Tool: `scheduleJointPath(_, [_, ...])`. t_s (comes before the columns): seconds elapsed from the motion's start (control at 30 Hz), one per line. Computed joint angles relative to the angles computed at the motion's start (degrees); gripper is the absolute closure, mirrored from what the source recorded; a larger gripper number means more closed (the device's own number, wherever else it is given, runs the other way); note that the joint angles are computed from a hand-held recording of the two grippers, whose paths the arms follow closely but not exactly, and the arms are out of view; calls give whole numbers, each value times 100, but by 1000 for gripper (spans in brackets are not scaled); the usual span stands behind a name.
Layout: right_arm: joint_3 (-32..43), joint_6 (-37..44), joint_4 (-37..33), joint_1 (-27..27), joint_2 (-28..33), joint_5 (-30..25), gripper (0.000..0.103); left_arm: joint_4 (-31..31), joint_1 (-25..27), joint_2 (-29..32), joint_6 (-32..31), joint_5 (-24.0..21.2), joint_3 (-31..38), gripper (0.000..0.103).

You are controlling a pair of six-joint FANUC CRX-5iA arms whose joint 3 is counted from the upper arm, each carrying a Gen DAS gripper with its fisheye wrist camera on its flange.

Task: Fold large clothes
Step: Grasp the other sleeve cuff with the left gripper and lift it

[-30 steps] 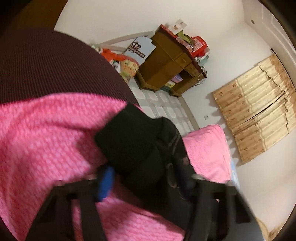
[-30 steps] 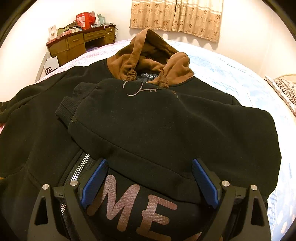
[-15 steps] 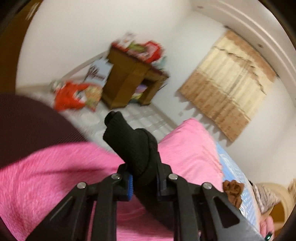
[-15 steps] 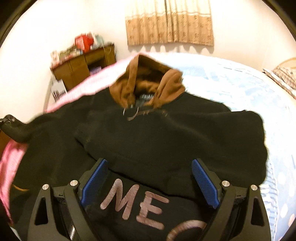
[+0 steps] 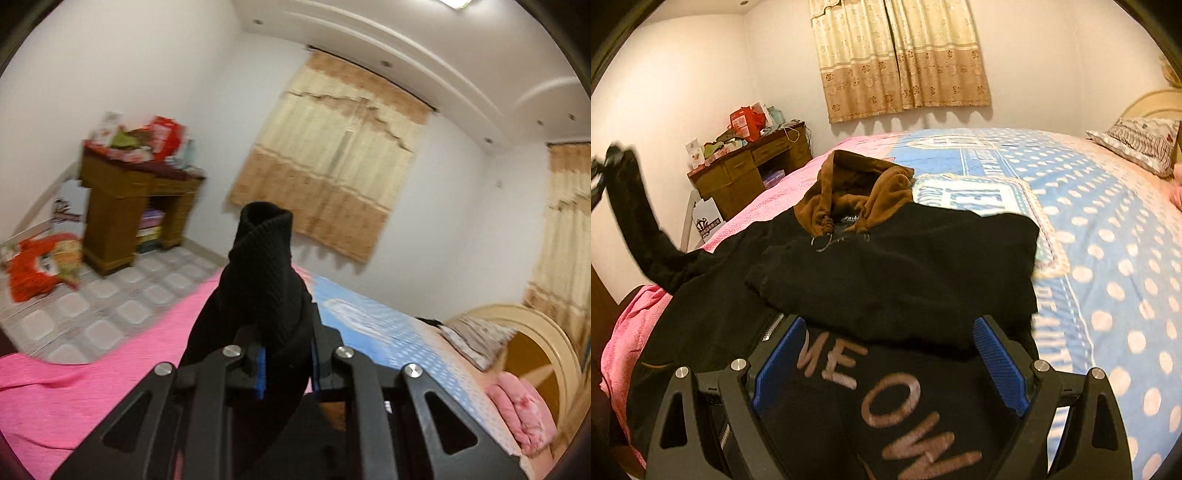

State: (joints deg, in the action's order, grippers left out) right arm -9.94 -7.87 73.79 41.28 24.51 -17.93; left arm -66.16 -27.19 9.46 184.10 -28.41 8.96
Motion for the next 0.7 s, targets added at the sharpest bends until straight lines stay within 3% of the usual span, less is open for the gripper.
scheduleJointPath(0.17, [-438,-1308,1336,-226,-133,139,10,608,-123,586,-922,483,647,86])
scheduleJointPath(0.37, [-641,-2442,2302,-492,-116,328,10,1831,-303,1564,-2544,691,1455,86])
scheduleJointPath(0.5, [-731,-3214,2887,-676,-148,450,10,2577,-457,2347,-3522,498,2126,86])
scheduleJointPath(0.57, [-700,-2928,2451,-615,-97,474,10,2869,-572,2767,-3983,245,2538,86])
scheduleJointPath(0.63, [-686,-2820,2289,-576,-78,423,10,3523,-610,3211,-4827,22,2977,85])
scheduleJointPath(0.7, [-700,-2976,2477,-608,-82,427,10,3942,-722,3675,-5667,-602,3571,82])
